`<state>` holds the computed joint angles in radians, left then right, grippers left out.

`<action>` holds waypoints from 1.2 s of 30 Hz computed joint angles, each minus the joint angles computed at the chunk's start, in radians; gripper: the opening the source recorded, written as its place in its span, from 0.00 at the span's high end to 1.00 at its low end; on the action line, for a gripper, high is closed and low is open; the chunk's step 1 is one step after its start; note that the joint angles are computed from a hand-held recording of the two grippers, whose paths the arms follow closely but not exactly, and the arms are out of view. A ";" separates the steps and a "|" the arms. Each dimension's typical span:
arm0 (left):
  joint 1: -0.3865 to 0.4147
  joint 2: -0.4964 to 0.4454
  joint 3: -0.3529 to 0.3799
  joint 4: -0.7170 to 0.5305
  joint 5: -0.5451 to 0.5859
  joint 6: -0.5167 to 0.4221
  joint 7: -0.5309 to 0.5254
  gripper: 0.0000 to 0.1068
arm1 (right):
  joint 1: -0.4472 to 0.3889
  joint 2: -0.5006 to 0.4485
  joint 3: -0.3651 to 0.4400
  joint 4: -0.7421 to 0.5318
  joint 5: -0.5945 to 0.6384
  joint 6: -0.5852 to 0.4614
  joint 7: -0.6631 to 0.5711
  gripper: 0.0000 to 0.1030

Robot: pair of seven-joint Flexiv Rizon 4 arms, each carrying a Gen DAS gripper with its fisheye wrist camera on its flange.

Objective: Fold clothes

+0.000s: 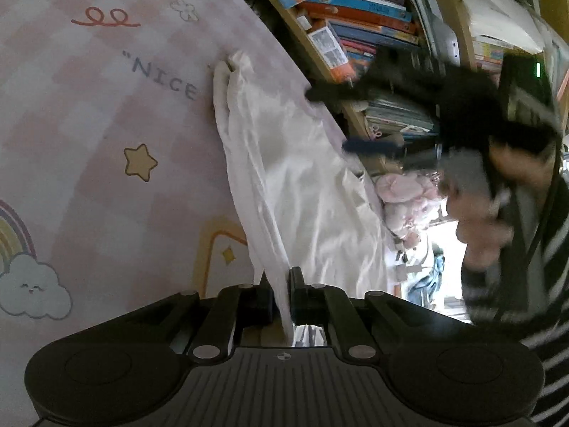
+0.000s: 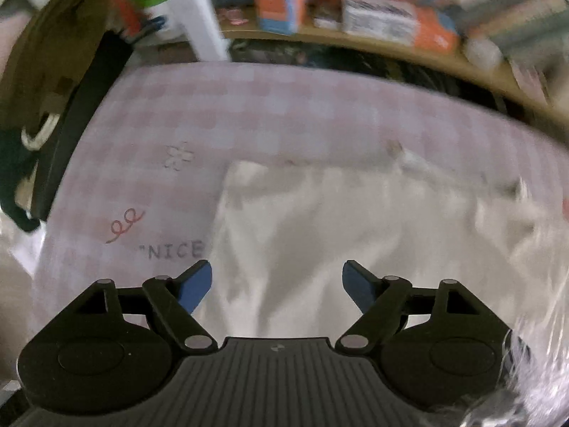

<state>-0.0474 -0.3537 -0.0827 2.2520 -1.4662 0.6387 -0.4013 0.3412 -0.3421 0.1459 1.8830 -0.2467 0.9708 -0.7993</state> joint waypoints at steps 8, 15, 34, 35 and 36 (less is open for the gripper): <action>-0.001 0.013 0.000 0.003 0.006 -0.015 0.041 0.94 | 0.041 -0.143 0.025 -0.221 0.020 -0.177 -0.153 0.25; -0.007 0.024 0.002 0.005 0.010 -0.023 0.066 0.93 | 0.108 -0.239 0.004 -0.334 -0.021 -0.322 -0.217 0.28; -0.002 0.066 0.018 0.029 0.074 -0.048 0.115 0.94 | 0.083 -0.231 -0.013 -0.266 -0.022 -0.342 -0.233 0.79; -0.004 0.072 0.018 0.033 0.073 -0.046 0.122 0.94 | 0.074 -0.216 -0.010 -0.246 -0.018 -0.319 -0.235 0.86; -0.006 0.081 0.019 0.038 0.069 -0.046 0.133 0.94 | 0.064 -0.200 -0.007 -0.226 -0.012 -0.294 -0.238 0.89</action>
